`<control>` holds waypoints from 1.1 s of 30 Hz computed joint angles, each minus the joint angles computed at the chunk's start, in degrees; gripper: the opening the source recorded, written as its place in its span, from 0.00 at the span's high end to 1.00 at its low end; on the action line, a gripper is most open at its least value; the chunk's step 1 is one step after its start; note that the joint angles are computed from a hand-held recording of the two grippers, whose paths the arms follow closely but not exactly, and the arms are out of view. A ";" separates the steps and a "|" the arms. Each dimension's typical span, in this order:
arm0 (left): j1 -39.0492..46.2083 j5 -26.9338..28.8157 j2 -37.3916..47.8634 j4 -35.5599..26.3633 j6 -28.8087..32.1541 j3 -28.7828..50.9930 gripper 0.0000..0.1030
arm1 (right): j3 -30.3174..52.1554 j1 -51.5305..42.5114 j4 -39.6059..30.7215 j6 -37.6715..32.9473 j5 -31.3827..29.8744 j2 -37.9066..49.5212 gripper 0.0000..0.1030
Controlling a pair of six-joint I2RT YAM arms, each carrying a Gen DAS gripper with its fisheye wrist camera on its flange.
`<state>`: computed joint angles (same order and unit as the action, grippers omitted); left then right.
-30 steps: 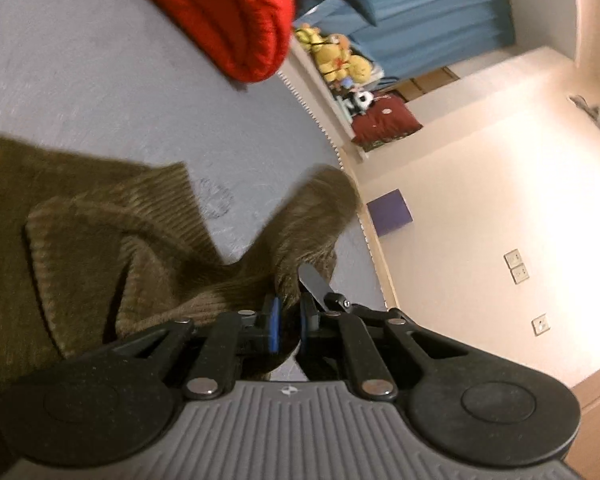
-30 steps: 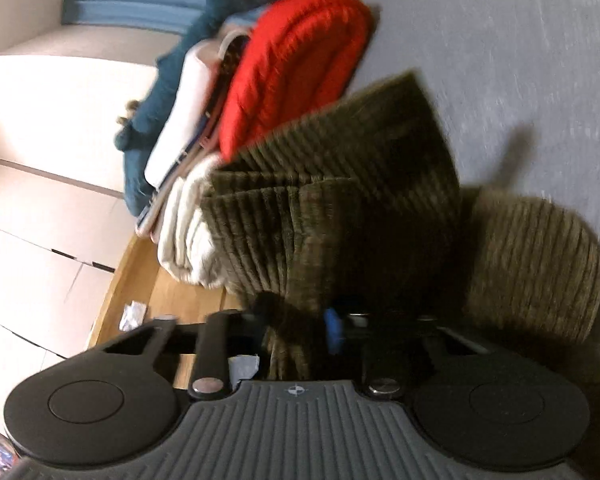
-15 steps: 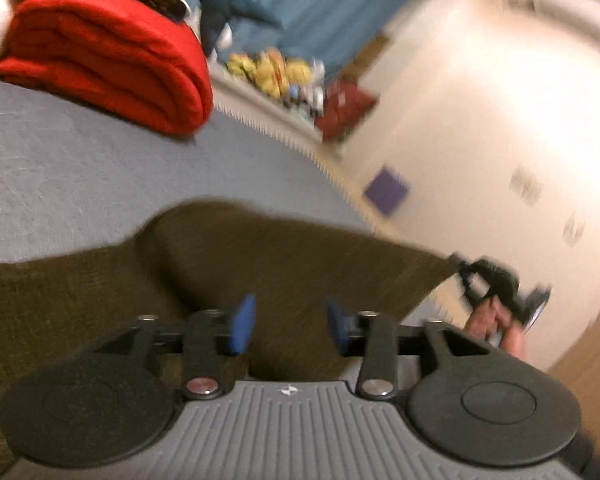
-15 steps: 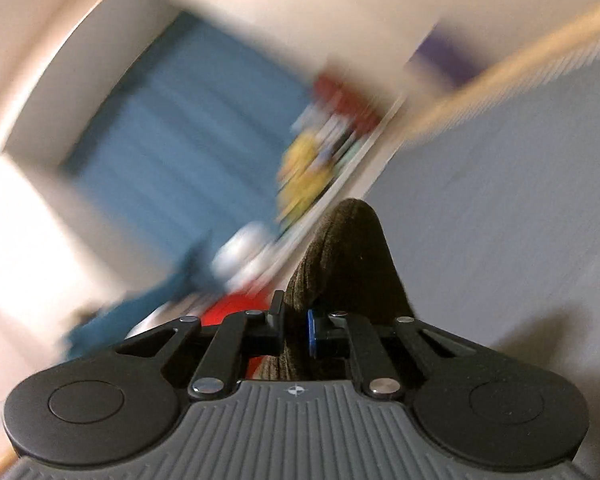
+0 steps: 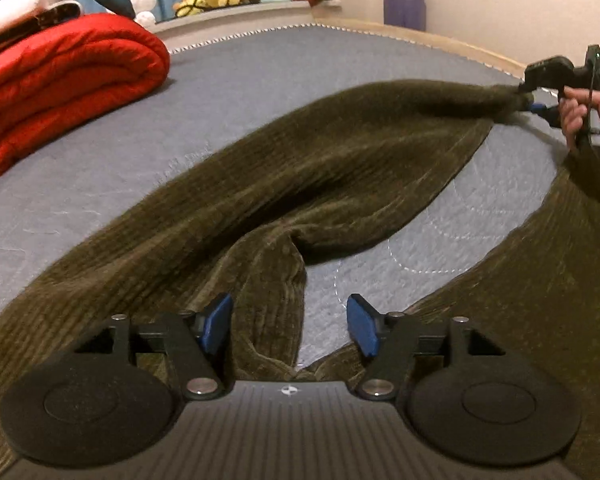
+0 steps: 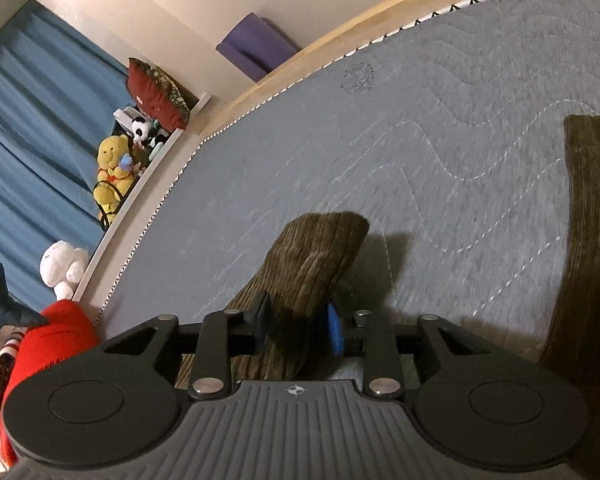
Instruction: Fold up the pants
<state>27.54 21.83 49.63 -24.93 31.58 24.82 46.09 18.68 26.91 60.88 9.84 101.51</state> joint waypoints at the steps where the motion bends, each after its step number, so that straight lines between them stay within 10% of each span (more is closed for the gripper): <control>1: -0.53 -1.07 1.40 1.20 0.28 -0.14 0.74 | -0.31 -0.36 0.83 0.19 -0.69 0.32 0.74; 2: -1.45 -2.99 2.00 1.52 0.51 0.23 0.88 | 0.74 -0.43 0.18 0.68 -1.09 0.63 0.79; 15: 18.72 15.80 4.23 -13.71 17.39 11.59 0.90 | 45.42 4.81 -26.39 -24.68 -0.68 2.85 0.91; 21: 21.69 14.90 9.38 -27.22 32.65 17.21 0.89 | 30.82 2.52 -37.59 -23.32 9.46 -0.05 0.91; 26: 23.52 13.91 9.93 -33.60 41.38 19.32 0.89 | 18.26 -1.32 -36.65 -14.40 3.25 1.24 0.92; 33: 27.06 13.02 17.25 -42.50 48.14 25.71 0.85 | 20.10 -0.15 -41.51 -15.96 5.86 -0.75 0.91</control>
<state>54.59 34.85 66.88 -67.43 79.72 50.53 66.19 18.53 -14.61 44.92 15.69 100.77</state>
